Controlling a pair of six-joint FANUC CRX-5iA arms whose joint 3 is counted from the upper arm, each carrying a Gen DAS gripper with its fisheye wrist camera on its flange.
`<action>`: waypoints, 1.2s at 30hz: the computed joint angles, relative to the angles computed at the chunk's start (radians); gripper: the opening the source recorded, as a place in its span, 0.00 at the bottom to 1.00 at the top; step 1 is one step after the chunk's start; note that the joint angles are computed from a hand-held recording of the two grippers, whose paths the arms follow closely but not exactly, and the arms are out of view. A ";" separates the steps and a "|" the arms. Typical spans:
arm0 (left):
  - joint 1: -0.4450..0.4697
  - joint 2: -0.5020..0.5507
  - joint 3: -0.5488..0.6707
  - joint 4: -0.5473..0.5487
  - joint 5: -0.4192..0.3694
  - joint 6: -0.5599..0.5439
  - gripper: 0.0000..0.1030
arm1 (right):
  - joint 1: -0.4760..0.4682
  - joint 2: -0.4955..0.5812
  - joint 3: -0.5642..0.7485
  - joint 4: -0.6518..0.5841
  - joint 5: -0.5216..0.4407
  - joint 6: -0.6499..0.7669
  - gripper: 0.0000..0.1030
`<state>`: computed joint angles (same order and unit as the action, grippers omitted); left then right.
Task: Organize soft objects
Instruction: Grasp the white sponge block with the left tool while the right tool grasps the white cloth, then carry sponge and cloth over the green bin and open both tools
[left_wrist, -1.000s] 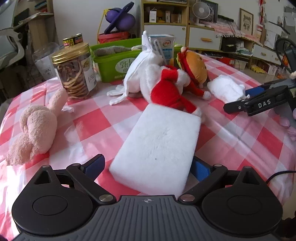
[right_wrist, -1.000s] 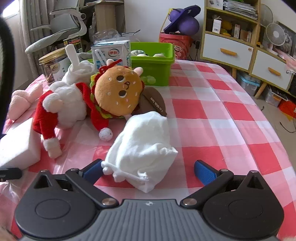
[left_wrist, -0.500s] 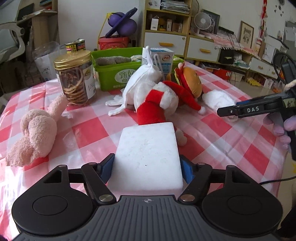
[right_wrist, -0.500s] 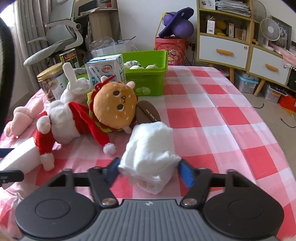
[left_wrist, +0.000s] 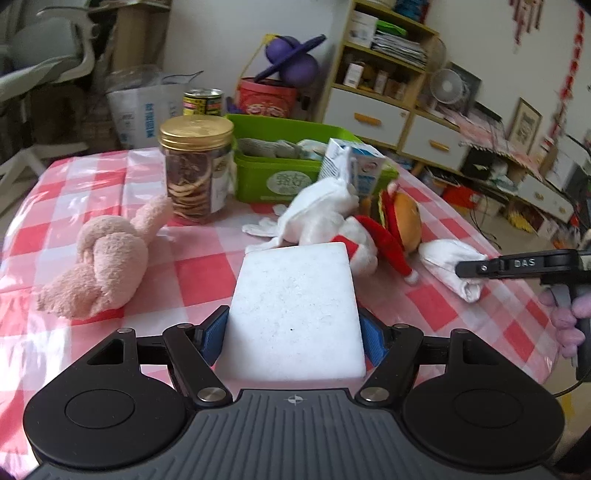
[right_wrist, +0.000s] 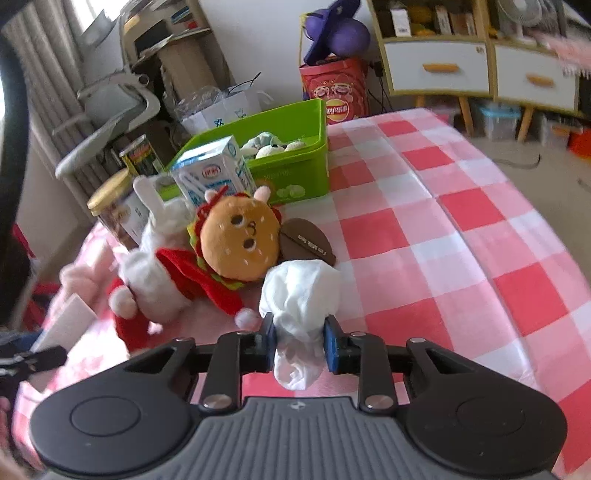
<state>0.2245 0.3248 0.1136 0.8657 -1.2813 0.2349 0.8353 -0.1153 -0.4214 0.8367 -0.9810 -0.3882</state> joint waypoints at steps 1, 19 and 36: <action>-0.002 0.000 0.004 -0.006 0.005 0.016 0.68 | -0.004 -0.011 -0.004 -0.004 0.014 -0.017 0.08; -0.091 -0.030 0.073 -0.015 0.114 0.307 0.68 | -0.083 -0.109 -0.065 0.144 0.130 -0.326 0.07; -0.256 0.163 0.412 -0.120 0.177 0.435 0.69 | -0.327 -0.002 0.042 0.219 0.346 -0.251 0.07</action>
